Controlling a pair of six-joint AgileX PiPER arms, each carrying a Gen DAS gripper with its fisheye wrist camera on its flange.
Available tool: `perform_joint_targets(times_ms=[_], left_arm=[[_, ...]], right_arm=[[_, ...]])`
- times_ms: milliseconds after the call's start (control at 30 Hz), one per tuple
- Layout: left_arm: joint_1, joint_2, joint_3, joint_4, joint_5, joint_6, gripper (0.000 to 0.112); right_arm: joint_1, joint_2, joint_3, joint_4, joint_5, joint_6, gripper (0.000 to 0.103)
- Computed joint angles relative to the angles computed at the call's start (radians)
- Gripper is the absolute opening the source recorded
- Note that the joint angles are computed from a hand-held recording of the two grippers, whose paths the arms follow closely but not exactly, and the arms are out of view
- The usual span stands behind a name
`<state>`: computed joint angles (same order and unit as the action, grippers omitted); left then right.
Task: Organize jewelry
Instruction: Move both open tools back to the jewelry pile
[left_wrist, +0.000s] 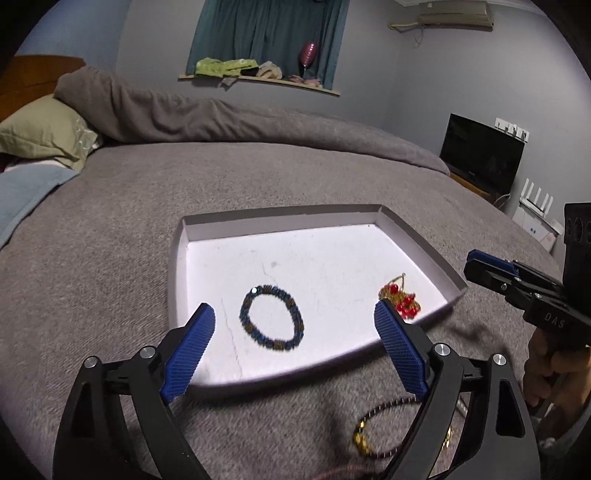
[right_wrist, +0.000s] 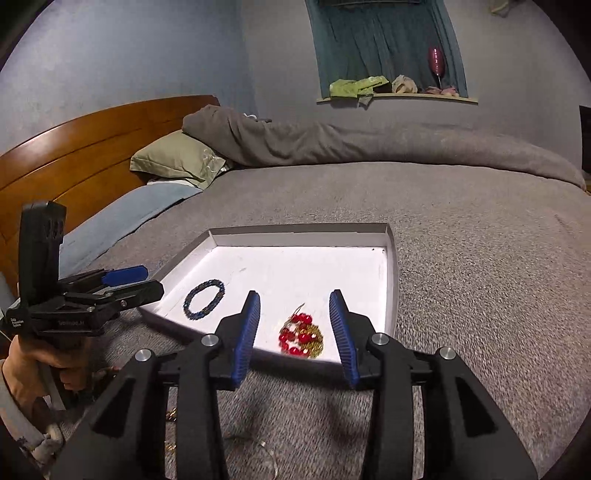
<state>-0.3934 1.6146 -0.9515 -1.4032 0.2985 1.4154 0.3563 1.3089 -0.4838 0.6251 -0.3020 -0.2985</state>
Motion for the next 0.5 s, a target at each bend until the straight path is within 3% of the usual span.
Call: perform_joint_targets(times_ms=[300, 500], left_arm=[[0.071, -0.137, 0.167, -0.173, 0.043, 0.194, 0.091], [0.12, -0.197, 0.256, -0.204, 0.07, 0.244, 0.091]], right_arm=[[0.172, -0.093, 0.093, 0.377, -0.095, -0.295, 0.045], [0.298, -0.113, 0.137, 0.565, -0.173, -0.42, 0.045]])
